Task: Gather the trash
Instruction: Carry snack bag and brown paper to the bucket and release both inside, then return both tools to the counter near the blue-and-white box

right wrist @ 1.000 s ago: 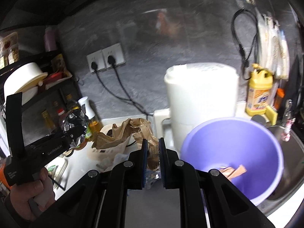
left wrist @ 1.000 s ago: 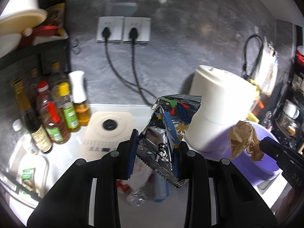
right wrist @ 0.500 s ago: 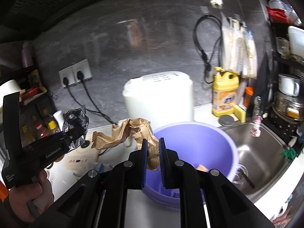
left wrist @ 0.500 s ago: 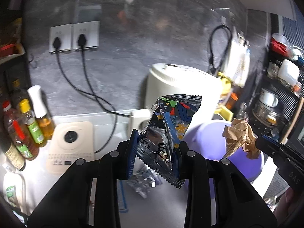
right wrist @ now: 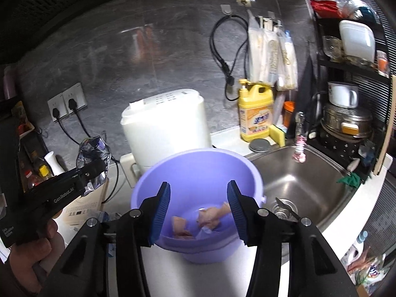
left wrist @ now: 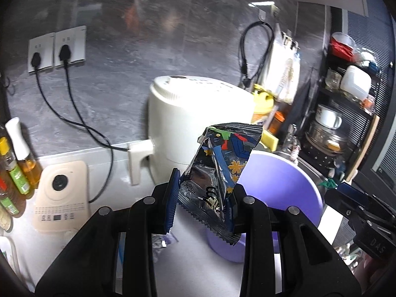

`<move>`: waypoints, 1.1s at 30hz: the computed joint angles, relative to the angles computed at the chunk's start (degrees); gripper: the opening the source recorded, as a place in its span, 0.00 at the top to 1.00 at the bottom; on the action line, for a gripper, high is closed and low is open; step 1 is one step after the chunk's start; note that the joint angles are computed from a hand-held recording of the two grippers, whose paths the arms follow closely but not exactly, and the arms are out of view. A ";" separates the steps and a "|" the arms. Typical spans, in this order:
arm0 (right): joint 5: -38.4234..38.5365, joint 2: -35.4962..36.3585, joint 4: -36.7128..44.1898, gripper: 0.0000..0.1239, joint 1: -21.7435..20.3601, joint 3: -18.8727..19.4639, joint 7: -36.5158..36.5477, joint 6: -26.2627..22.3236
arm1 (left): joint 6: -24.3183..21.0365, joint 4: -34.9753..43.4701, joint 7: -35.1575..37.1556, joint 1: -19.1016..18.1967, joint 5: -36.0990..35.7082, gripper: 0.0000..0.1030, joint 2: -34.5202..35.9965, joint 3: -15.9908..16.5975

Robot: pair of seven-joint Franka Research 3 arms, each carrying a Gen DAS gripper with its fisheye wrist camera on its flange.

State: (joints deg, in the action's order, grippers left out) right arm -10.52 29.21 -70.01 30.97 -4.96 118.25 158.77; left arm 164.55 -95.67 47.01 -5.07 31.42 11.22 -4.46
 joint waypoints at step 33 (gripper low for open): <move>2.69 -0.84 -2.23 0.59 -2.11 4.07 -4.58 1.16 | -2.35 -2.47 -2.28 -2.04 1.30 0.09 -1.92 2.03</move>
State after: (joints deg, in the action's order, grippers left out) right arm -7.83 28.37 -72.24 28.85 -0.89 113.67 159.93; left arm 162.19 -98.15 44.73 -7.11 32.71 9.31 -2.43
